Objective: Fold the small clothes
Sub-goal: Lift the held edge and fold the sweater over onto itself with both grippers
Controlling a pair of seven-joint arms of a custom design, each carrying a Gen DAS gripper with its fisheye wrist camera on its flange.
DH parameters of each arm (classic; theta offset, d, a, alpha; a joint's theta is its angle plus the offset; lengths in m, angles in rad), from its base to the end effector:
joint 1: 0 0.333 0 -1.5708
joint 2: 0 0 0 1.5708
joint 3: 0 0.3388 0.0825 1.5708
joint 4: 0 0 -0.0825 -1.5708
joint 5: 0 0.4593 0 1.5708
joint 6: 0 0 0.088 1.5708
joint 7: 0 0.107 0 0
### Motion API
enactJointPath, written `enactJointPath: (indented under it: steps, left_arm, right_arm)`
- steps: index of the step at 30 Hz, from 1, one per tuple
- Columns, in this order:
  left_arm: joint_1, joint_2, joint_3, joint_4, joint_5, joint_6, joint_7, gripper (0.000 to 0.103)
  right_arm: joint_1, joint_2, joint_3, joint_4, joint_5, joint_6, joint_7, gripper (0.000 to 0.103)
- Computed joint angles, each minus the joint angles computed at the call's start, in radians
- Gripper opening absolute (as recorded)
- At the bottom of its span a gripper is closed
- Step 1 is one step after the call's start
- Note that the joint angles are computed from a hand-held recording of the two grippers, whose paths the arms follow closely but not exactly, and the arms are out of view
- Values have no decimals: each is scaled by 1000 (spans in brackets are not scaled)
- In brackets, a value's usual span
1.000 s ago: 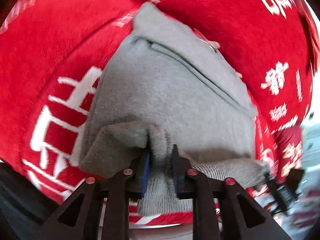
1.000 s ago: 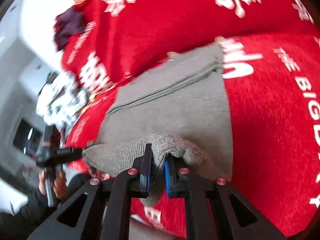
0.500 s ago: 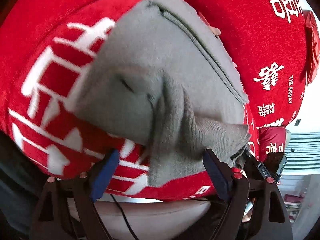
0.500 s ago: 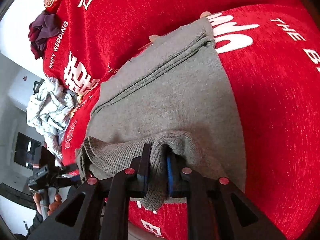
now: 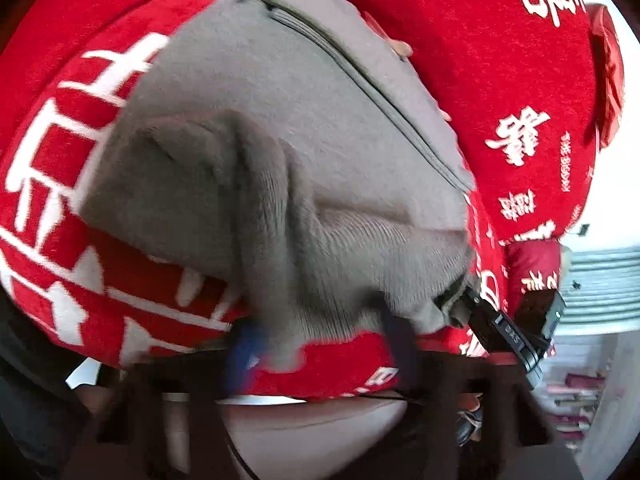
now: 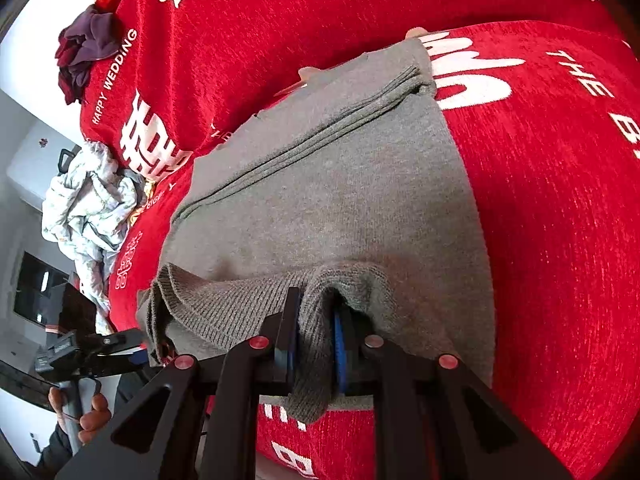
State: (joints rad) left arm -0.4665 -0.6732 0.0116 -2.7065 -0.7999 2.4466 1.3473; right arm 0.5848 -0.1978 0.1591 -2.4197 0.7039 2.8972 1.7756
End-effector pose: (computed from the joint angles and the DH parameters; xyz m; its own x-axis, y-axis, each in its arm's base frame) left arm 0.3812 -0.1874 0.4558 0.1975 -0.7130 0.6728 -0.9523 -0.3025 -0.0411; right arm 0.4349 0.3496 0.4287 0.0492 -0.8180 -0.5731 -0.9171 0.1902 -0.3502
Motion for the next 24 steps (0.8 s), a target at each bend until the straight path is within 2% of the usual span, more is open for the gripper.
enactJointPath:
  steps: [1, 4, 6, 8, 9, 11, 13, 16, 19, 22, 24]
  left_arm:
    - [4, 3, -6, 6, 18, -8, 2, 28]
    - [6, -13, -12, -2, 25, 5, -9, 28]
    - [-2, -35, 0, -15, 9, 23, -5, 28]
    - [-5, -45, 7, -17, 8, 38, 1, 28]
    - [-3, -44, 12, -15, 10, 38, -2, 28]
    - [-2, -36, 22, -10, 6, 33, -16, 28]
    - [4, -20, 28, -2, 6, 10, -32, 28]
    - [1, -2, 47, 3, -41, -17, -23, 28]
    - [18, 3, 36, 8, -57, -28, -24, 28]
    - [29, 13, 30, 8, -81, -24, -19, 28]
    - [31, 16, 30, 2, -100, -11, 2, 25]
  right_arm:
    - [2, -2, -3, 2, 5, -10, -3, 21]
    - [22, -6, -22, 11, 74, -24, -60, 43]
    - [15, -11, -11, 15, 65, -25, -52, 68]
    - [16, -15, -4, 18, 60, -17, -54, 76]
    - [8, -14, 8, 18, 33, -13, -35, 76]
    - [-4, -1, 15, 37, -18, -68, 1, 73]
    - [8, 1, 10, 38, 13, -64, -8, 72]
    - [31, 2, -8, 37, 114, -55, -43, 71]
    - [46, -4, -24, 27, 225, -40, -84, 62]
    - [49, -13, -29, 13, 301, -33, -115, 47]
    - [38, -14, -23, 7, 291, -47, -101, 17]
